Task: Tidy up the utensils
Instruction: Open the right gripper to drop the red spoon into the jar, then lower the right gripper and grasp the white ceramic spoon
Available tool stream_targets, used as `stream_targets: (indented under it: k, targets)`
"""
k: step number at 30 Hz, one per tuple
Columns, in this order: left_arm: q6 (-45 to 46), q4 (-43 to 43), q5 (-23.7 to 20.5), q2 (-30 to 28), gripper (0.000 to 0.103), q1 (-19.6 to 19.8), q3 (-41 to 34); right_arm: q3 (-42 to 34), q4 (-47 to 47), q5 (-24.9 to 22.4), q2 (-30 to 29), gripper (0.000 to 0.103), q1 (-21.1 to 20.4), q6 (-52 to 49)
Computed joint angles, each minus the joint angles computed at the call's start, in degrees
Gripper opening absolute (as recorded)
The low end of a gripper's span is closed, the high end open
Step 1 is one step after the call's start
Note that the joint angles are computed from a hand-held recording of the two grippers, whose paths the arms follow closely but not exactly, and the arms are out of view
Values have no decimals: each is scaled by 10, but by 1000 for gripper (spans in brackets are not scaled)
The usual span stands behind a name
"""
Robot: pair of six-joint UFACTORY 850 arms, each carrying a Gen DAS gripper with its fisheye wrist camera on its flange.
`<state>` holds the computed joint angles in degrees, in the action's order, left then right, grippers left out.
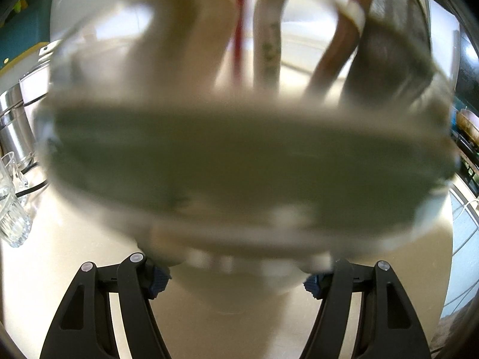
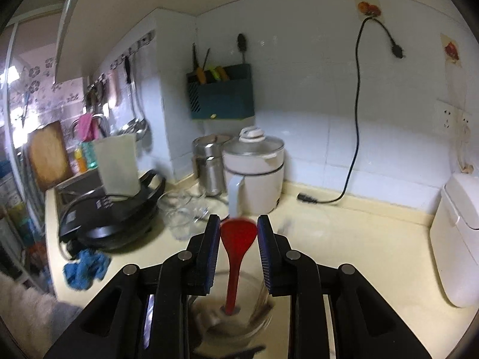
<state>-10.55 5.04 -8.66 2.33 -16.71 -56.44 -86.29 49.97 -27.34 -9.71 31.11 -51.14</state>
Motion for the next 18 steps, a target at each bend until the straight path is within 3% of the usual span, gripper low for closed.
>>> stream_targets:
  k: [2,7,10,11,14,18]
  targets:
    - [0,0,0,0,73,0,0,1,-44,5,12,40,-2,50]
    - [1,-1,0,0,73,1,0,-14,-74,-9,27,40,-44,154]
    - [10,-8,0,-3,73,3,-3,-20,-166,-10,27,44,-78,280]
    - [11,-9,0,-3,73,3,-3,-23,-188,-23,22,44,-91,314]
    - [6,-3,-1,-4,73,3,-4,-43,-189,-119,-12,44,-144,369]
    - [-17,20,-2,5,73,0,4,-31,-304,-168,-34,44,-157,450]
